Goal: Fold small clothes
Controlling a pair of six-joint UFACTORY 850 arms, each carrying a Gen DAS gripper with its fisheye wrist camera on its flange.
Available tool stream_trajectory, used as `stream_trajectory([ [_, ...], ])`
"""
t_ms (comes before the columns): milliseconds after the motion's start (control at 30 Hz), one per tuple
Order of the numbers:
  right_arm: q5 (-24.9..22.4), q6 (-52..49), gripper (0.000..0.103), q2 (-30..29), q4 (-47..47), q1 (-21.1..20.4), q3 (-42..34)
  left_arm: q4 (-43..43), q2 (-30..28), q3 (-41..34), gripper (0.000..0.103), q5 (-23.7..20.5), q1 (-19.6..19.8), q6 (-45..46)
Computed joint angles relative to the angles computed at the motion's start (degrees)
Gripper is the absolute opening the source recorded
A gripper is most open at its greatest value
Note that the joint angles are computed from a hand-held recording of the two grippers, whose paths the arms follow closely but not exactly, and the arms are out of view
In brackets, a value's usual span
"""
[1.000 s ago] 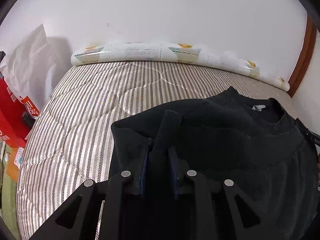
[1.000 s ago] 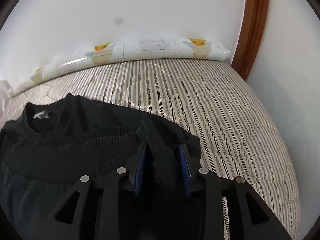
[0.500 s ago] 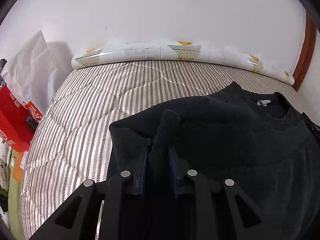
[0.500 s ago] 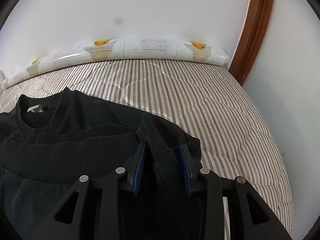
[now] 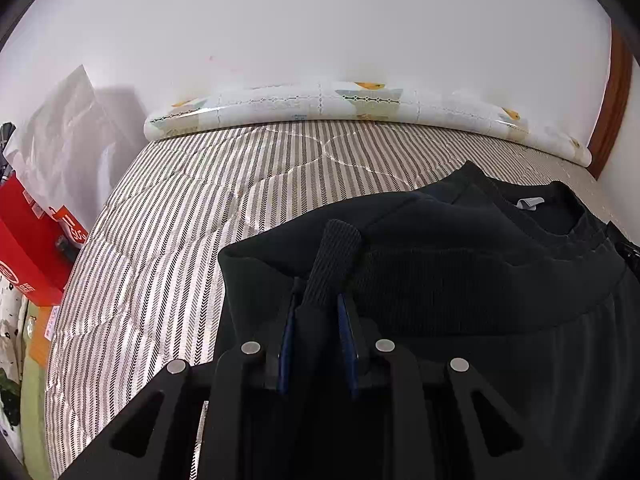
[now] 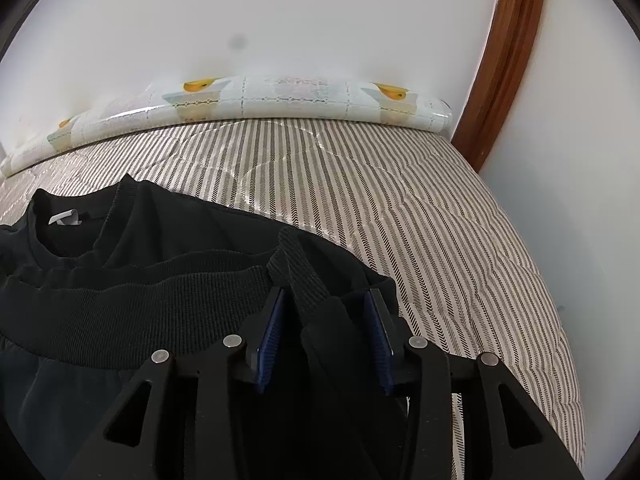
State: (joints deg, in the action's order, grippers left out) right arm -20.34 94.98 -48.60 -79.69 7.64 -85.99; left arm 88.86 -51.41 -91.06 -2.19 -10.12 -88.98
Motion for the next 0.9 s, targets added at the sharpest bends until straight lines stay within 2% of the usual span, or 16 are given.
stream_trajectory([
  [200, -0.70, -0.26, 0.043, -0.16, 0.38, 0.09, -0.26, 0.01, 0.04, 0.06, 0.021, 1.08, 0.34, -0.59],
  [533, -0.12, 0.22, 0.045, -0.12, 0.01, -0.23, -0.14, -4.64, -0.03, -0.08, 0.021, 1.07, 0.21, 3.89],
  [900, -0.03, 0.91, 0.047, 0.02, -0.36, -0.32, 0.04, 5.36, 0.05, 0.14, 0.021, 1.30, 0.41, -6.05],
])
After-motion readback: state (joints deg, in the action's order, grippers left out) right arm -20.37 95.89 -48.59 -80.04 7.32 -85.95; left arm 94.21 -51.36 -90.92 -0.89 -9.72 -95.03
